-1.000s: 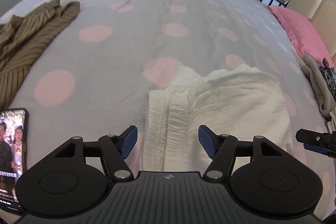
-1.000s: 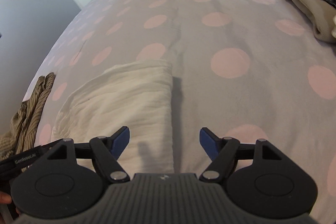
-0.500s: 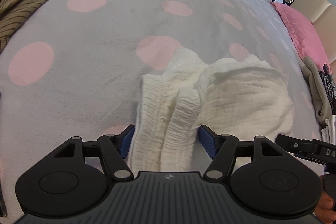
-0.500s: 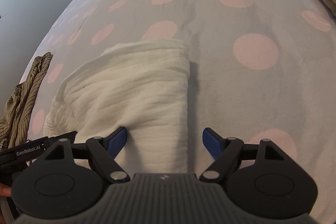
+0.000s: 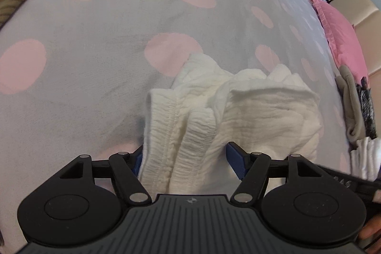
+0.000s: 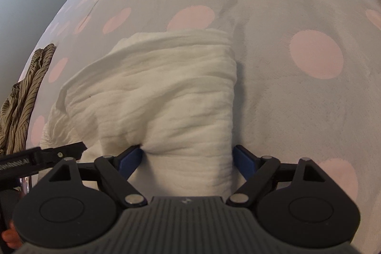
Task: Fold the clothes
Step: 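Grasp the white garment's waistband with the left gripper beside the right gripper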
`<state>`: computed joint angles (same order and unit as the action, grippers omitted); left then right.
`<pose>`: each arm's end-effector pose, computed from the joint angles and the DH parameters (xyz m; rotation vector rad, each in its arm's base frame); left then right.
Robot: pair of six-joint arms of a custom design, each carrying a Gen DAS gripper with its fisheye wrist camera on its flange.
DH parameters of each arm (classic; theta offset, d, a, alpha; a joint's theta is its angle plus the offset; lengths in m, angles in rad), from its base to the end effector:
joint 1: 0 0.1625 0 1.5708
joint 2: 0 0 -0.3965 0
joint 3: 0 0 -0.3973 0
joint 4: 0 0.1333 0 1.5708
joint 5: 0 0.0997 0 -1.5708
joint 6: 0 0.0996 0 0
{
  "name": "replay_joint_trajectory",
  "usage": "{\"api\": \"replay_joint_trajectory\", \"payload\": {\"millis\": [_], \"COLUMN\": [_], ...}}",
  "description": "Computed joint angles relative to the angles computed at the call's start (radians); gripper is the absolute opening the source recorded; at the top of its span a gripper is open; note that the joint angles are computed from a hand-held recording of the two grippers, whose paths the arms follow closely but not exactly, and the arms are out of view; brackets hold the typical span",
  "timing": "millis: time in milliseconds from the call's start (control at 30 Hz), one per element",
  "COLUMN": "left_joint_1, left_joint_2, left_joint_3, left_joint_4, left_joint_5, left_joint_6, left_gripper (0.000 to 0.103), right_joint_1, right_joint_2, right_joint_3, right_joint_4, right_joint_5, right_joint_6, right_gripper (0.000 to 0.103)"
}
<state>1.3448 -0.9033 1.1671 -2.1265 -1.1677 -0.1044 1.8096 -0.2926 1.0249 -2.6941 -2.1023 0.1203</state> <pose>-0.0003 -0.7704 0.3113 0.0847 2.7512 -0.4914 0.2697 -0.7577 -0.0301 0.0142 -2.6215 0.6373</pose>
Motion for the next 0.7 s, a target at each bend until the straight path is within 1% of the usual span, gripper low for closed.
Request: {"api": "replay_joint_trajectory", "payload": {"millis": [67, 167, 267, 400, 467, 567, 633, 700], "left_joint_1": [0.008, 0.007, -0.001, 0.002, 0.0, -0.005, -0.008, -0.012], "left_joint_2": [0.015, 0.032, 0.041, 0.033, 0.027, 0.019, 0.013, 0.008], "left_joint_3": [-0.025, -0.041, -0.043, -0.018, -0.001, 0.024, 0.038, 0.05], "left_joint_4": [0.018, 0.033, 0.034, -0.01, -0.034, -0.067, -0.085, -0.102], "left_joint_5": [-0.015, 0.0, 0.02, 0.01, 0.012, 0.022, 0.027, 0.03], "left_joint_6": [-0.041, -0.041, -0.005, 0.046, 0.08, 0.133, 0.157, 0.177], "left_gripper": [0.065, 0.066, 0.067, 0.067, 0.063, 0.057, 0.053, 0.047], "right_joint_1": [-0.001, -0.003, -0.005, -0.004, -0.004, 0.0, 0.003, 0.006], "right_joint_2": [-0.001, -0.005, -0.007, 0.0, 0.004, 0.013, 0.017, 0.017], "right_joint_3": [-0.002, 0.004, 0.012, 0.005, -0.002, -0.015, -0.018, -0.017], "right_joint_4": [0.008, 0.004, -0.013, -0.022, -0.021, -0.021, -0.025, -0.033], "right_joint_5": [0.001, 0.007, 0.015, 0.016, 0.016, 0.013, 0.013, 0.014], "right_joint_6": [0.005, 0.004, -0.009, -0.036, -0.046, -0.067, -0.085, -0.101], "right_gripper": [0.087, 0.087, 0.087, 0.085, 0.084, 0.079, 0.074, 0.064]}}
